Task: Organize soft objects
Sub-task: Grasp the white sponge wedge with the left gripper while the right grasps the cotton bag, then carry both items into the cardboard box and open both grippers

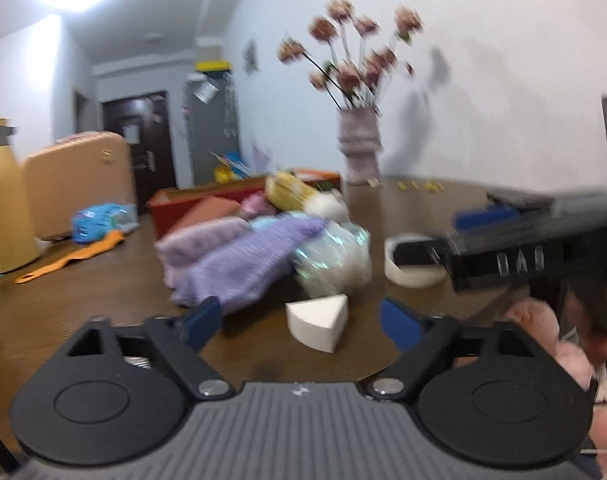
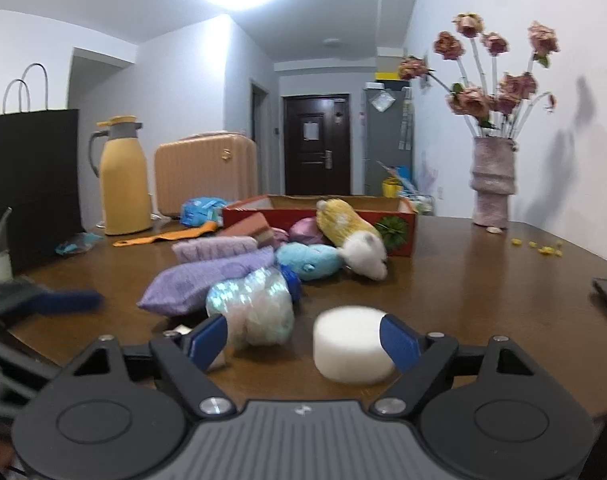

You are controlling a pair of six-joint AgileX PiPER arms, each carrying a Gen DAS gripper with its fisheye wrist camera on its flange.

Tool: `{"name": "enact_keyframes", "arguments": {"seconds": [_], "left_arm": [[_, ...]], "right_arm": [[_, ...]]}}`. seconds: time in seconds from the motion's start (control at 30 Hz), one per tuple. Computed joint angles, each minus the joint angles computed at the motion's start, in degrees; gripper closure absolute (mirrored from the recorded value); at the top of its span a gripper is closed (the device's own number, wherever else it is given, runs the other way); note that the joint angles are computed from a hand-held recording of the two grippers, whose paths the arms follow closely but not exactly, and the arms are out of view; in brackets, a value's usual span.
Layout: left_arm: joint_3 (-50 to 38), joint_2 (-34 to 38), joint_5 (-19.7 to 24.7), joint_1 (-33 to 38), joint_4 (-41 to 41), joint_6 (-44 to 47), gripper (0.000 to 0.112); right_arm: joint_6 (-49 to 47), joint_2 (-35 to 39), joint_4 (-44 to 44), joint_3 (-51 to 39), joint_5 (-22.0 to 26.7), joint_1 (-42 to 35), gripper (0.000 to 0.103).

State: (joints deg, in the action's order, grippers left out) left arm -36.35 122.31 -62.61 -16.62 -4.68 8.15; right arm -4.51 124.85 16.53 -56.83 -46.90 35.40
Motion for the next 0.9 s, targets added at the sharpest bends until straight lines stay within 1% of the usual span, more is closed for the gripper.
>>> {"name": "enact_keyframes", "arguments": {"seconds": [0.1,0.13,0.17,0.2,0.23,0.27,0.3,0.33,0.37,0.4,0.43,0.47,0.53,0.57,0.63,0.7,0.73,0.8,0.87,0.9], "left_arm": [[-5.55,1.11,7.86,0.76,1.73,0.12,0.036],[-7.06,1.45,9.68,0.99,2.32,-0.24,0.043],[-8.24,1.58,11.52,1.50,3.25,-1.27,0.054],[-9.17,1.69,13.25,2.27,4.92,-3.33,0.061],[-10.34,1.78,15.27,2.98,6.48,-5.19,0.075],[-11.27,1.72,17.07,4.08,9.53,-8.10,0.077],[-11.40,1.40,17.85,4.85,11.26,-10.33,0.077],[-11.17,1.01,18.21,4.97,11.07,-10.53,0.078],[-10.68,0.59,18.15,4.81,9.92,-9.54,0.079],[-9.97,0.30,17.26,4.92,9.18,-8.52,0.079],[-9.05,-0.27,16.50,5.20,9.28,-8.43,0.080],[-7.79,-1.19,15.65,5.80,10.25,-9.03,0.080],[-5.69,-2.93,14.05,7.23,12.22,-10.20,0.080],[-4.91,-3.99,13.96,7.86,12.60,-10.48,0.080],[-4.65,-6.30,15.18,9.60,14.37,-12.55,0.080],[-5.56,-8.08,16.43,12.08,17.89,-16.57,0.080],[-6.62,-8.55,17.23,12.80,18.31,-17.48,0.080],[-9.57,-9.09,18.54,13.85,18.15,-18.09,0.080],[-14.10,-9.01,20.66,15.01,18.43,-19.55,0.080],[-17.84,-8.49,23.28,15.61,19.26,-21.20,0.080]], "right_arm": [[2.67,0.79,-4.87,-4.27,3.48,-1.83,0.020],[2.98,1.17,-5.87,-5.70,4.58,-2.14,0.020],[3.96,1.71,-7.76,-7.71,6.34,-2.65,0.020],[5.64,2.25,-10.11,-9.69,8.41,-3.18,0.020],[7.95,2.97,-12.99,-11.92,10.65,-3.75,0.021],[9.65,3.68,-15.15,-13.75,12.38,-4.12,0.025],[11.19,4.53,-17.44,-16.11,14.77,-4.43,0.028],[12.47,5.22,-19.45,-17.85,16.37,-4.63,0.037],[13.73,6.02,-21.37,-19.25,17.00,-4.79,0.050],[15.13,6.72,-23.45,-20.49,17.88,-4.98,0.057],[15.88,7.10,-24.62,-21.34,18.98,-4.99,0.067],[16.67,7.32,-25.81,-21.67,19.43,-5.05,0.075],[18.97,6.40,-28.17,-19.77,18.21,-5.41,0.089],[19.93,5.34,-28.99,-17.52,16.28,-5.79,0.090],[20.29,3.41,-29.24,-14.34,14.38,-6.36,0.091],[20.40,1.67,-29.04,-12.79,14.24,-7.13,0.092],[21.02,1.00,-29.42,-12.46,13.95,-7.58,0.092],[22.45,-0.25,-30.85,-12.81,13.58,-8.56,0.093],[21.53,-0.46,-31.02,-15.01,14.23,-9.20,0.093],[21.06,-0.21,-31.09,-16.89,15.36,-9.57,0.093]]}}
